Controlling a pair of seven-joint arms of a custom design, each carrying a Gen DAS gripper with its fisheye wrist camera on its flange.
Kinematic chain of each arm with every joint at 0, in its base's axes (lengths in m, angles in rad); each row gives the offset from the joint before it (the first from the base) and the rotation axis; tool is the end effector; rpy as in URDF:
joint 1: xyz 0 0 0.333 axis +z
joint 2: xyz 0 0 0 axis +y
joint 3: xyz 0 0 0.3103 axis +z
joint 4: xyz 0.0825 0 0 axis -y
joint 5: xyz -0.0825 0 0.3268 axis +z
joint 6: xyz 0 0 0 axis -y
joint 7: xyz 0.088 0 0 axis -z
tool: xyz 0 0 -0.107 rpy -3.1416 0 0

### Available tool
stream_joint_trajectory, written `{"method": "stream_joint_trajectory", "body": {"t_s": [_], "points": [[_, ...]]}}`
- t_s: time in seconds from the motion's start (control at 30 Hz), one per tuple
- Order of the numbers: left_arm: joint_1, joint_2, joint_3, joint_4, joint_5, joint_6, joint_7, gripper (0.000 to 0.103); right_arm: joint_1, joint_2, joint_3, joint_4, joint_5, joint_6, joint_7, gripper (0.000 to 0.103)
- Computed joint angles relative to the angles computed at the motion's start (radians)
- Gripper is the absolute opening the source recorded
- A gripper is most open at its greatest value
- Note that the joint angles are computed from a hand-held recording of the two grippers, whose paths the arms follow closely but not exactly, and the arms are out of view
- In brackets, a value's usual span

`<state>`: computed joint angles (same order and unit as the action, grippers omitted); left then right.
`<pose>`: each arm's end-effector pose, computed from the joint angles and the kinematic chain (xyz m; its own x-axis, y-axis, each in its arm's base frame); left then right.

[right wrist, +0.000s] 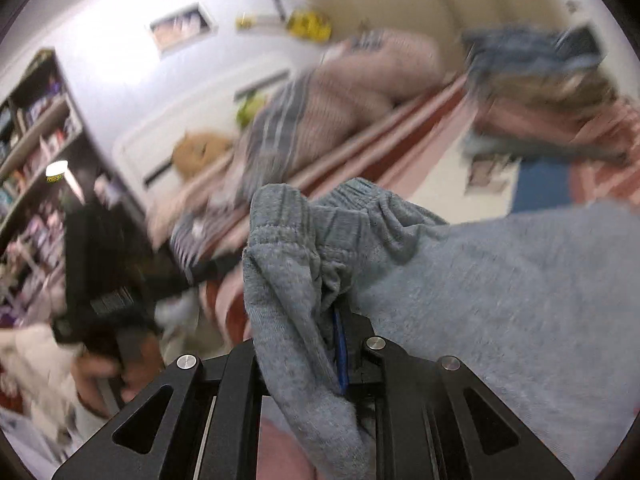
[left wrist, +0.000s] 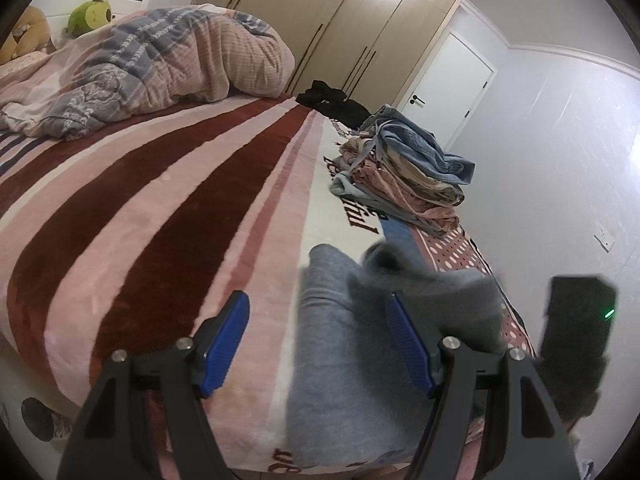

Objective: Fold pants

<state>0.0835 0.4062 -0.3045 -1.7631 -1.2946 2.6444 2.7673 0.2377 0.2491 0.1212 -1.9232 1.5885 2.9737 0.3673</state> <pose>0.6245 -0.0902 0.4059 -0.4590 -0.7636 0.4540 -0.7002 -0.0036 -0.7140 0.5601 0.1313 0.4264 0.2356 -0.8740 -0.4249 -0.6733 0.1685 -0.7199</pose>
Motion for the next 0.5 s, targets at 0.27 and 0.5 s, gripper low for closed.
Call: {"method": "stream_joint_trajectory", "body": {"t_s": [0.27,0.5], "points": [[0.012,0.024,-0.006,0.027,0.034,-0.062,-0.031,0.07,-0.035,0.035,0.027,-0.049,-0.329,-0.044,0.281,0.033],[-0.005,0.056,-0.016,0.069,0.102,-0.135,-0.074,0.071,-0.036,-0.166,0.033,-0.193,-0.093,-0.03,0.046,0.056]]}}
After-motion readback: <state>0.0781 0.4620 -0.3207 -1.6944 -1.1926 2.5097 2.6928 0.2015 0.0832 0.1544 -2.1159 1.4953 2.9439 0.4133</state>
